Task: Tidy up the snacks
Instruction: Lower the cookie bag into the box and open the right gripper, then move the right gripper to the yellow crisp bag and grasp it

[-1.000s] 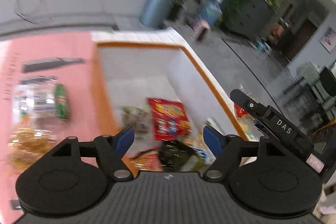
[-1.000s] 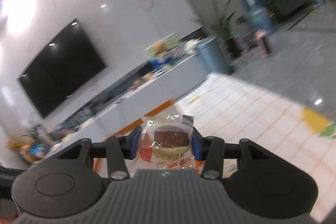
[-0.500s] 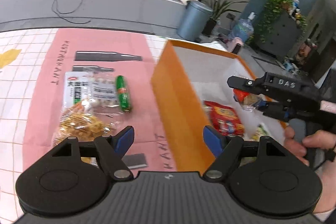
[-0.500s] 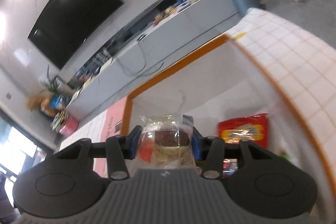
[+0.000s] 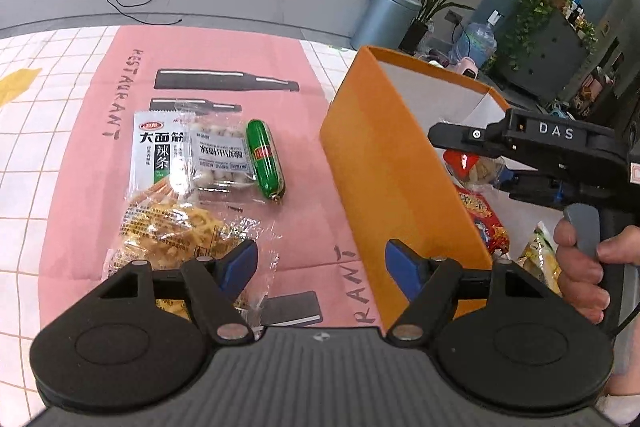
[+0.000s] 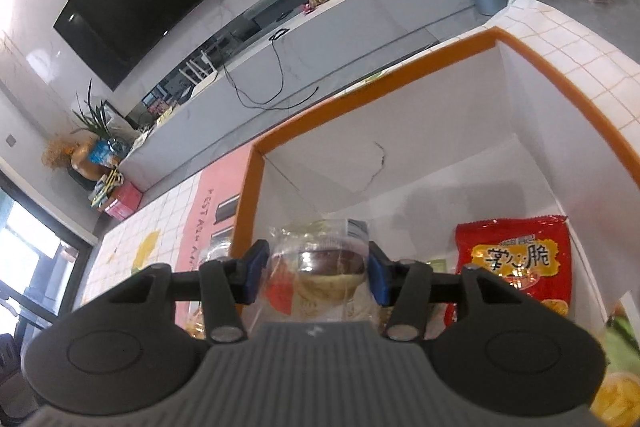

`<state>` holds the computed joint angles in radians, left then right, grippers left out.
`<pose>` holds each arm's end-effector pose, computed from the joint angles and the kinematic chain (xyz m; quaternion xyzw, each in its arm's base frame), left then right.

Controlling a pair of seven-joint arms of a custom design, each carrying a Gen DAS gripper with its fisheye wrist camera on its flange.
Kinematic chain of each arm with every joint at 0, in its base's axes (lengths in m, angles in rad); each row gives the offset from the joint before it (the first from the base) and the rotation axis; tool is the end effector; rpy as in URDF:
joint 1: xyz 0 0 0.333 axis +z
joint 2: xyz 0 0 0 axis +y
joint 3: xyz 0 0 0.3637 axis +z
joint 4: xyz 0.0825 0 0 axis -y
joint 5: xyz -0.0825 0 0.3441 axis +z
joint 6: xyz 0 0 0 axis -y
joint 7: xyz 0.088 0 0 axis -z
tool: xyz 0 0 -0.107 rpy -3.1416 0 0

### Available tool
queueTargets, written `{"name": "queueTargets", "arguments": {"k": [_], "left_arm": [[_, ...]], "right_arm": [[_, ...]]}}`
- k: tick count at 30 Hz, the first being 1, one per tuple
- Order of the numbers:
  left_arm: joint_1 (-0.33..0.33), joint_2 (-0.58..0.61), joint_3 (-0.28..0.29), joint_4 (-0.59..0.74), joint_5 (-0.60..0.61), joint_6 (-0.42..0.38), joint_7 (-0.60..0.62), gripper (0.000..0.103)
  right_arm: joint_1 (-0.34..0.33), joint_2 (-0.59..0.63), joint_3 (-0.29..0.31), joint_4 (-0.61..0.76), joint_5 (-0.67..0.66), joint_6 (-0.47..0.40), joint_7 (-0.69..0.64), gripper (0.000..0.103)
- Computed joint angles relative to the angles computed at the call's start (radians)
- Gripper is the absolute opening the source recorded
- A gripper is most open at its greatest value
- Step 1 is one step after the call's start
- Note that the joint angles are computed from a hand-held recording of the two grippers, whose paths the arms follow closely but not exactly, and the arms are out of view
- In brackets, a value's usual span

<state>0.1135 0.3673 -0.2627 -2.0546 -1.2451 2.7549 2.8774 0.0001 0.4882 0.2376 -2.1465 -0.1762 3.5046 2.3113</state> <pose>0.5935 -0.0379 0.3508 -0.5509 0.7504 -0.3623 0.0455 0.6018 0.1472 0.3615 -0.5032 0.7488 -0.0899 0.4219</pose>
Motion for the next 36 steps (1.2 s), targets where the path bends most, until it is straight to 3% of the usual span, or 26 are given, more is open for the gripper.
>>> {"name": "queueTargets", "arguments": {"k": [4, 12, 20, 26, 36], "left_arm": [[0.001, 0.0, 0.003, -0.003, 0.015, -0.007, -0.016, 0.085], [0.003, -0.016, -0.003, -0.021, 0.02, 0.002, -0.023, 0.085], [-0.011, -0.045, 0.007, -0.046, -0.002, 0.01, -0.002, 0.085], [-0.014, -0.066, 0.015, -0.054, -0.029, -0.006, 0.016, 0.085], [-0.035, -0.136, 0.056, -0.097, -0.092, -0.008, 0.068, 0.085]], "right_arm": [[0.021, 0.004, -0.016, 0.007, 0.017, -0.008, -0.003, 0.053], [-0.018, 0.002, 0.018, -0.007, -0.002, 0.014, 0.02, 0.06], [0.012, -0.015, -0.012, -0.027, -0.003, 0.042, 0.039, 0.063], [0.063, -0.046, -0.051, -0.046, 0.026, 0.051, 0.034, 0.063], [0.218, -0.122, -0.155, -0.095, 0.16, 0.063, -0.073, 0.063]]}}
